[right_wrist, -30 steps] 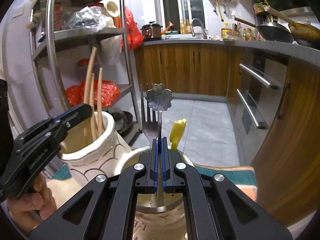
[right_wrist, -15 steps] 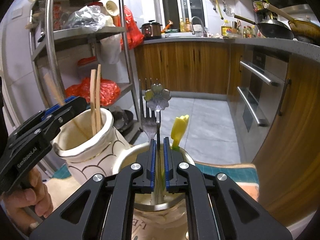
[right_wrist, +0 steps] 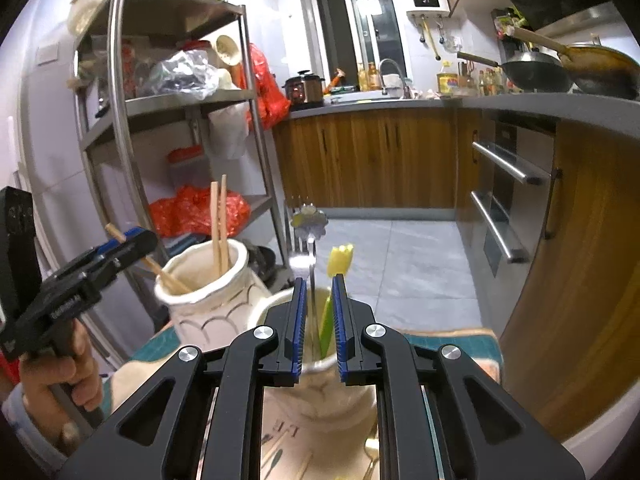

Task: Organize utensils
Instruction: 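Return both tools to the remaining utensils on the table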

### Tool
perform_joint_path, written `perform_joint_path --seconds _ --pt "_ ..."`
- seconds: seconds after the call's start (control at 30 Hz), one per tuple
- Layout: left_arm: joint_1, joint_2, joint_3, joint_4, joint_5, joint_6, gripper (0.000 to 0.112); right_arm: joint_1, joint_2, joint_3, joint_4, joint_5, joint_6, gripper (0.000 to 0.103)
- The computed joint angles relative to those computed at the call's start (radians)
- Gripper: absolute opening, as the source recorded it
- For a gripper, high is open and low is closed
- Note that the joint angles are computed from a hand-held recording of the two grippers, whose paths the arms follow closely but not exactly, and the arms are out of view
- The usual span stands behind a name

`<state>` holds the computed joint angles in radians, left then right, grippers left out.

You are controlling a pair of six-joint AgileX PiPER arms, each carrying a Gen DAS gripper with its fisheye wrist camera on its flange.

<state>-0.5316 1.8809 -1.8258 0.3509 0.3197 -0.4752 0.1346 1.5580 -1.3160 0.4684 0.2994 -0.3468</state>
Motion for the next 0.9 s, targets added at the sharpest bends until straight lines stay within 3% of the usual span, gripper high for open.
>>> perform_joint_path --seconds 0.13,0.33,0.5,0.63,0.7,0.77,0.9 --pt "0.007 -0.096 0.142 -0.181 -0.053 0.148 0.051 0.011 -0.066 0.089 -0.056 -0.019 0.038 0.014" --pt "-0.038 -0.204 0.331 -0.136 -0.081 0.095 0.051 0.009 -0.147 0.21 -0.159 -0.008 0.148 0.014" --pt "-0.073 -0.213 0.388 -0.15 -0.063 0.1 0.051 -0.011 -0.17 0.295 -0.164 0.025 0.164 0.014" --pt "-0.098 -0.177 0.369 -0.255 -0.012 0.202 0.051 -0.028 -0.139 0.307 -0.129 0.075 0.144 0.014" --pt "-0.129 -0.139 0.332 -0.198 0.053 0.156 0.05 -0.044 -0.104 0.297 -0.084 0.113 0.112 0.014" --pt "-0.142 -0.099 0.291 -0.262 0.112 0.214 0.04 -0.058 -0.076 0.289 -0.043 0.143 0.081 0.014" --pt "-0.183 -0.03 0.221 -0.294 0.214 0.269 0.036 -0.057 -0.029 0.252 -0.064 0.18 0.108 0.014"
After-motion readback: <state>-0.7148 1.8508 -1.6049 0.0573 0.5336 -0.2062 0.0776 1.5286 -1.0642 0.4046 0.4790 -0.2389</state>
